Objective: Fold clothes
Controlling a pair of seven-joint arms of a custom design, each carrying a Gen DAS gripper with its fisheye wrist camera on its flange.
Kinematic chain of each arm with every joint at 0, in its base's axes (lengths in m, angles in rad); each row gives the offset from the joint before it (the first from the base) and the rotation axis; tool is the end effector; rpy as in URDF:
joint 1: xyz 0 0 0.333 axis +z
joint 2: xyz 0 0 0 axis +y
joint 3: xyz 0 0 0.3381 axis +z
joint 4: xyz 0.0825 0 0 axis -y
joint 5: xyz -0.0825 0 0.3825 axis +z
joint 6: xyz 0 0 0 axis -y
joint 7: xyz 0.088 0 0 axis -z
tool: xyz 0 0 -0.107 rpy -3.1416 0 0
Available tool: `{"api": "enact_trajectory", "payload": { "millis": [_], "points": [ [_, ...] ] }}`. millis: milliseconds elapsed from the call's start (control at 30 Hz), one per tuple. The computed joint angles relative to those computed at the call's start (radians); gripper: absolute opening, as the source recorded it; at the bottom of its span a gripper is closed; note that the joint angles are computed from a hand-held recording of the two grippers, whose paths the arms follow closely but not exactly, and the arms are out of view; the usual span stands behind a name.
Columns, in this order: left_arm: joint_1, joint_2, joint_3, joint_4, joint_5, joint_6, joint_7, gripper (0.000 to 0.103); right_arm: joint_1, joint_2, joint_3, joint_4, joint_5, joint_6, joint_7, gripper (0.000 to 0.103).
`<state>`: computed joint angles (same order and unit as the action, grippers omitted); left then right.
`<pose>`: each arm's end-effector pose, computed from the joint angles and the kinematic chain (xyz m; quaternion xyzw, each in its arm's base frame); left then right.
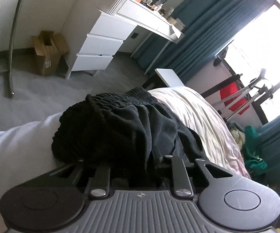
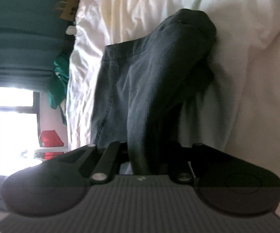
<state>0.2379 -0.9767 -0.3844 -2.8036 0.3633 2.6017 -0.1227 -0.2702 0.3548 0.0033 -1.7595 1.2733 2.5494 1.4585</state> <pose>0.3032 -0.0687 0.5339 -0.8926 0.1042 -0.3482 0.2668 0.6572 -0.1931 0.4262 -0.1989 0.8630 0.0983 0.4540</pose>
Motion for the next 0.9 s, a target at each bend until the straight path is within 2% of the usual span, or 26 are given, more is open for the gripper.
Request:
{"api": "enact_trajectory", "payload": {
  "millis": [133, 233, 333, 400, 467, 500, 533, 633, 700, 733, 900],
  "points": [
    [-0.006, 0.031, -0.037, 0.073, 0.022, -0.110, 0.019, 0.027, -0.026, 0.039, 0.021, 0.038, 0.114, -0.008, -0.114, 0.025],
    [-0.010, 0.062, -0.053, 0.107, 0.041, -0.144, -0.013, 0.027, -0.046, 0.062, 0.036, 0.050, 0.250, 0.011, -0.237, 0.030],
    [-0.015, 0.089, -0.058, 0.127, 0.063, -0.165, -0.051, 0.027, -0.041, 0.101, 0.028, 0.089, 0.319, 0.050, -0.306, 0.030],
    [-0.015, 0.104, -0.063, 0.135, 0.088, -0.174, -0.074, 0.027, -0.062, 0.122, 0.036, 0.109, 0.381, 0.013, -0.353, 0.029],
    [-0.020, 0.121, -0.067, 0.149, 0.111, -0.197, -0.090, 0.031, -0.067, 0.138, 0.030, 0.130, 0.342, -0.044, -0.345, 0.025],
    [-0.025, 0.129, -0.069, 0.159, 0.120, -0.216, -0.095, 0.033, -0.056, 0.140, 0.019, 0.139, 0.278, -0.044, -0.328, 0.017],
    [-0.032, 0.137, -0.070, 0.170, 0.128, -0.238, -0.098, 0.034, -0.049, 0.138, 0.017, 0.140, 0.242, -0.033, -0.319, 0.014],
    [-0.065, 0.146, -0.081, 0.212, 0.152, -0.331, -0.098, 0.049, -0.052, 0.128, 0.028, 0.133, 0.219, -0.004, -0.301, 0.011],
    [-0.085, 0.136, -0.114, 0.236, 0.178, -0.400, -0.126, 0.073, -0.043, 0.120, 0.030, 0.132, 0.199, 0.031, -0.311, 0.011],
    [-0.097, 0.132, -0.131, 0.248, 0.191, -0.434, -0.140, 0.080, -0.039, 0.114, 0.035, 0.130, 0.205, 0.055, -0.332, 0.010],
    [-0.184, 0.100, -0.197, 0.266, 0.303, -0.487, -0.175, 0.082, -0.018, 0.075, 0.056, 0.122, 0.295, 0.151, -0.532, 0.010]
  ]
}}
